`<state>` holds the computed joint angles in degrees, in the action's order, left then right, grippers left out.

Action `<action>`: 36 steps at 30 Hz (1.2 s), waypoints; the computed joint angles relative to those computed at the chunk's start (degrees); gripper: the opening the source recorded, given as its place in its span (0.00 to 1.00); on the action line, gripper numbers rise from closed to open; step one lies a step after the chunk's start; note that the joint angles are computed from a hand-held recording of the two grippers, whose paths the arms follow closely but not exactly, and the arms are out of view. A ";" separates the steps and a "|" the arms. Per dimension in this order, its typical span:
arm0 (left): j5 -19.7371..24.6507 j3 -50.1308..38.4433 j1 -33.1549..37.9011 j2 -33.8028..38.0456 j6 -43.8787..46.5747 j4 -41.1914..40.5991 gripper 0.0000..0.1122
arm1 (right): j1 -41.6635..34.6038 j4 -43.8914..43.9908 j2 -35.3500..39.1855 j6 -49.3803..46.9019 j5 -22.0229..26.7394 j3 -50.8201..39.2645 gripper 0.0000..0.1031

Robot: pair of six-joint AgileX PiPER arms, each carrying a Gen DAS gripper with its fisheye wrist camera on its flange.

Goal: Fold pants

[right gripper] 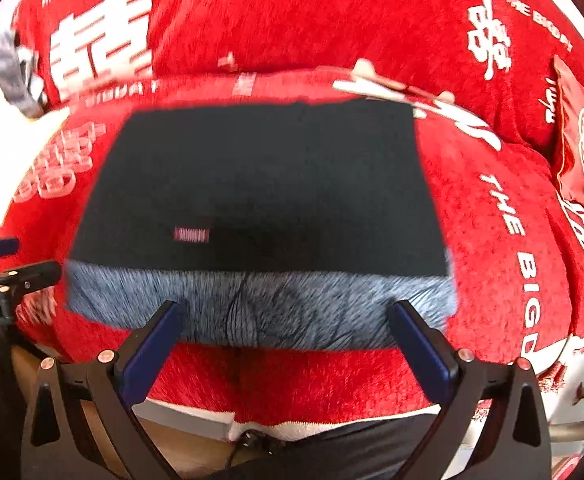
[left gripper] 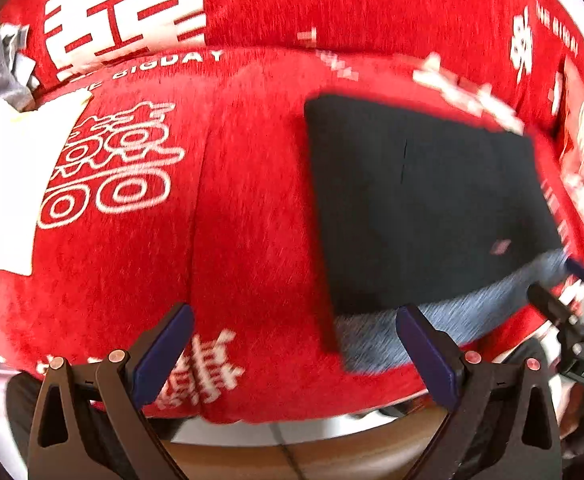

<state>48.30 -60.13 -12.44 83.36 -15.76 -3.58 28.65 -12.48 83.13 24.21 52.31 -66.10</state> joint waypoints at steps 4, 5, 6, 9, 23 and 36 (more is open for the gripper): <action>0.00 -5.07 0.93 6.44 0.08 -1.97 0.91 | -3.40 2.53 3.21 -2.66 -0.94 -1.94 1.00; 0.91 -6.25 -0.05 9.20 -2.14 0.72 0.91 | -3.67 2.25 4.09 -1.99 -0.81 -1.81 1.00; 1.27 -6.22 -0.46 10.20 -3.36 1.64 0.91 | -3.76 1.22 4.31 -0.82 -0.92 -1.09 0.99; -0.05 -3.41 1.51 9.58 -3.32 -0.36 0.91 | -4.43 1.44 2.69 -1.94 -1.68 0.79 0.99; 10.29 -35.85 1.67 28.07 -5.27 -0.19 0.91 | -9.21 5.14 19.69 -14.90 0.30 -23.76 1.00; 14.25 -46.95 0.49 40.15 -5.43 2.04 0.92 | -13.48 13.11 37.37 -18.81 6.55 -40.42 1.00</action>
